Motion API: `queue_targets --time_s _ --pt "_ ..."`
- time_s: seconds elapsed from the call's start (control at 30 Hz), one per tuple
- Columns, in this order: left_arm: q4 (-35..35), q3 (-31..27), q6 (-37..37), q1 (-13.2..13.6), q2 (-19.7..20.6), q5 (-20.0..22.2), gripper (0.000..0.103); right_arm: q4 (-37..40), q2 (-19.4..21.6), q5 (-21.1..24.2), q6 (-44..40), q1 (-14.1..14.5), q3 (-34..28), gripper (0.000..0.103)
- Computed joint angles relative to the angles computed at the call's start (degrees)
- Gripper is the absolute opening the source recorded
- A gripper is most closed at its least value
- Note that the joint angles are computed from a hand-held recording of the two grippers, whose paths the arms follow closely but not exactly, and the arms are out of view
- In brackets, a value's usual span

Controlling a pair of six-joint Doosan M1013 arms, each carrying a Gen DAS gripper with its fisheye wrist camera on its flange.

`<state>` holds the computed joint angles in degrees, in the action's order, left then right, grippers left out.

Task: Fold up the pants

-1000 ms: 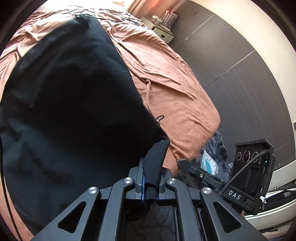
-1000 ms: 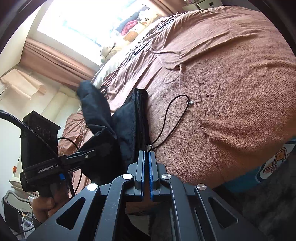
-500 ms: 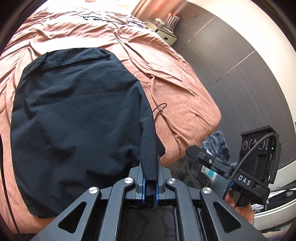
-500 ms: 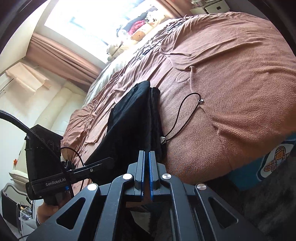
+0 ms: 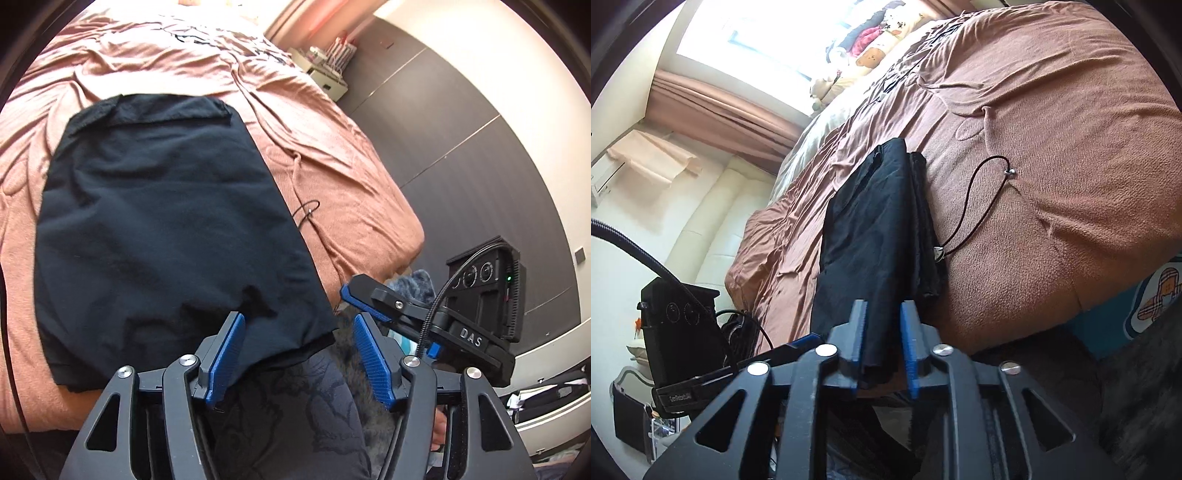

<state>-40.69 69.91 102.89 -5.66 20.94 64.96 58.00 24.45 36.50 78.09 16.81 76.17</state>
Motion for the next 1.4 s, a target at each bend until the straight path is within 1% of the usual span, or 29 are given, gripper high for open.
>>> queue_targets --time_s 0.03,0.07,0.13,0.23,0.33,0.37,0.4,0.43,0.47,0.5,0.6,0.67,0.73,0.8,0.83,0.93,1.03,1.13,1.17,1.23,1.27,1.3,1.33,1.37,1.4 --pt "0.45 0.15 -0.34 0.25 -0.19 -0.52 0.064 -0.35 -0.02 -0.55 0.20 0.21 -0.01 0.049" --pt "1.18 0.44 -0.86 0.43 -0.41 -1.15 0.064 -0.43 0.00 -1.13 -0.09 0.36 -0.07 0.051" --pt "2.12 0.97 -2.09 0.94 -0.69 -2.09 0.064 -0.80 0.38 -1.24 -0.32 0.58 -0.52 0.051" --pt "3.06 2.06 -3.89 1.89 -1.13 -3.43 0.064 -3.79 1.18 -0.71 1.76 0.99 -1.45 0.051" --pt "3.68 3.03 -5.27 2.96 -1.54 -4.46 0.064 -6.26 2.06 1.61 3.38 1.48 -2.70 0.051" --pt "3.71 3.32 -5.57 3.48 -1.66 -4.51 0.064 -7.07 2.46 2.42 3.44 1.65 -3.28 0.048" --pt "4.07 3.37 -6.17 3.76 -1.62 -4.76 0.064 -7.55 2.72 2.73 3.20 1.82 -3.65 0.033" --pt "4.60 3.58 -6.78 4.10 -1.72 -5.10 0.064 -8.05 3.02 3.14 3.08 1.95 -4.15 0.024" --pt "5.14 3.65 -7.47 4.47 -1.66 -5.47 0.064 -8.73 3.33 3.53 2.99 2.03 -4.67 0.010" --pt "5.55 3.79 -8.31 4.82 -1.64 -5.87 0.064 -9.89 3.46 3.26 3.44 2.14 -4.99 0.006" --pt "6.98 4.49 -10.91 5.96 -1.80 -7.17 0.064 -13.24 3.59 2.03 5.92 2.18 -5.28 0.004" --pt "7.51 4.80 -12.08 6.72 -1.65 -7.55 0.064 -14.55 4.02 2.66 8.12 2.02 -5.75 0.004" --pt "8.12 5.03 -13.45 7.27 -1.44 -7.69 0.064 -15.16 4.66 4.37 9.54 1.85 -6.57 0.004" --pt "8.28 5.10 -14.26 7.62 -1.09 -7.69 0.064 -13.31 4.87 4.87 9.29 1.56 -6.66 0.005" --pt "8.12 5.24 -14.39 7.88 -0.98 -7.65 0.064 -12.82 4.78 4.69 9.02 1.46 -6.67 0.005" --pt "6.25 5.86 -14.27 8.72 -0.63 -7.53 0.064 -14.86 4.37 3.63 9.37 1.52 -6.98 0.006" --pt "4.24 6.47 -13.88 9.23 -0.41 -7.20 0.063 -16.52 4.73 4.14 9.19 1.63 -8.38 0.007" --pt "1.93 7.21 -13.12 9.70 -0.40 -6.82 0.063 -17.34 5.41 4.95 9.53 1.38 -9.74 0.009" --pt "0.85 7.52 -12.66 9.92 -0.44 -6.82 0.063 -16.80 5.52 5.01 9.31 1.29 -9.94 0.011" --pt "-0.89 8.01 -11.84 10.23 -0.59 -6.75 0.063 -15.65 5.46 4.69 8.47 1.22 -10.08 0.020" --pt "-1.45 8.09 -11.56 10.36 -0.56 -6.59 0.063 -14.74 5.24 4.12 7.58 1.21 -9.85 0.032" --pt "-2.06 8.15 -11.24 10.47 -0.52 -6.41 0.063 -13.35 5.04 3.53 6.11 0.99 -9.47 0.050" --pt "-2.62 8.11 -10.93 10.52 -0.42 -6.24 0.063 -12.43 4.89 2.84 4.99 0.87 -9.16 0.057" --pt "-3.53 8.19 -10.59 10.63 -0.33 -6.07 0.063 -12.48 4.79 2.02 4.64 0.96 -9.12 0.061" --pt "-4.50 8.19 -10.38 10.68 -0.16 -5.94 0.062 -13.08 5.06 1.87 4.61 1.01 -9.55 0.061"
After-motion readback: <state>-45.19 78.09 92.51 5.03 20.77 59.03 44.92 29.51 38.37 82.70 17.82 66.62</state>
